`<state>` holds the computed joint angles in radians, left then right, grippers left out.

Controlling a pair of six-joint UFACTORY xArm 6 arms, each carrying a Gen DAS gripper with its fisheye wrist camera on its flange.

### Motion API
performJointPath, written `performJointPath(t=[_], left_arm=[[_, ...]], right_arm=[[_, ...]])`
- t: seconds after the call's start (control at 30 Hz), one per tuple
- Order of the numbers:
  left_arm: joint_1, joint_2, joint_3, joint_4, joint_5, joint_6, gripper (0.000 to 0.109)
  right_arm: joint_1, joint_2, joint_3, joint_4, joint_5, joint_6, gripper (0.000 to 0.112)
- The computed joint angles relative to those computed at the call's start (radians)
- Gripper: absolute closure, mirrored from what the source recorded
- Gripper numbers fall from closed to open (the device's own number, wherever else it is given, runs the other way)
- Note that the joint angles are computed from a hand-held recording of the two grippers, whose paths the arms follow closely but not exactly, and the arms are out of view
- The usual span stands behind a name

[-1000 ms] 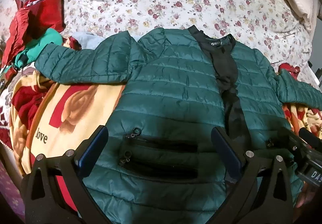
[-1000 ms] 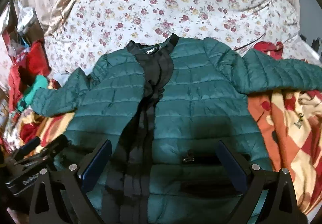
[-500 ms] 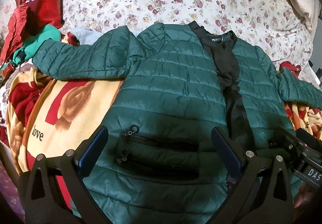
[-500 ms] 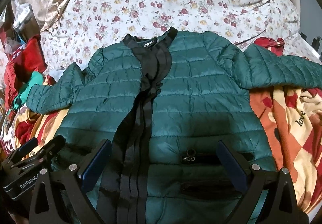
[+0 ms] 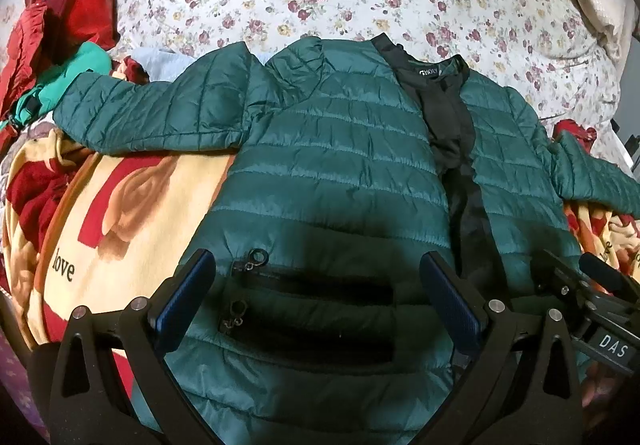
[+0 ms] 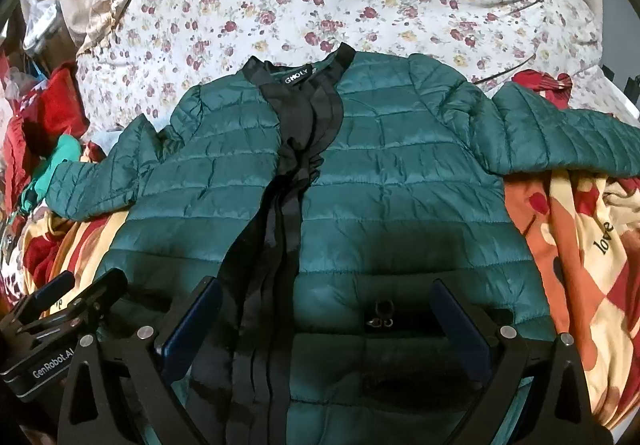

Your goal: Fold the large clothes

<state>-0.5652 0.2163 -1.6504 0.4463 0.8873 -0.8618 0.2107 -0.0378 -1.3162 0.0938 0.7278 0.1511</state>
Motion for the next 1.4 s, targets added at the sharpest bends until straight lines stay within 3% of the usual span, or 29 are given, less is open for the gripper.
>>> performJointPath(t=[0.37,1.4], left_arm=[[0.017,0.01,-0.014,0.019,-0.025,0.002,0.006],[0.088,0.152,-0.215,0.04,0.031,0.034,0.006]], right_arm=[[0.006,0.045,-0.054,0.01,0.003,-0.02,0.009],[0.025,0.259,-0.305,-0.027,0.049,-0.012,0.009]])
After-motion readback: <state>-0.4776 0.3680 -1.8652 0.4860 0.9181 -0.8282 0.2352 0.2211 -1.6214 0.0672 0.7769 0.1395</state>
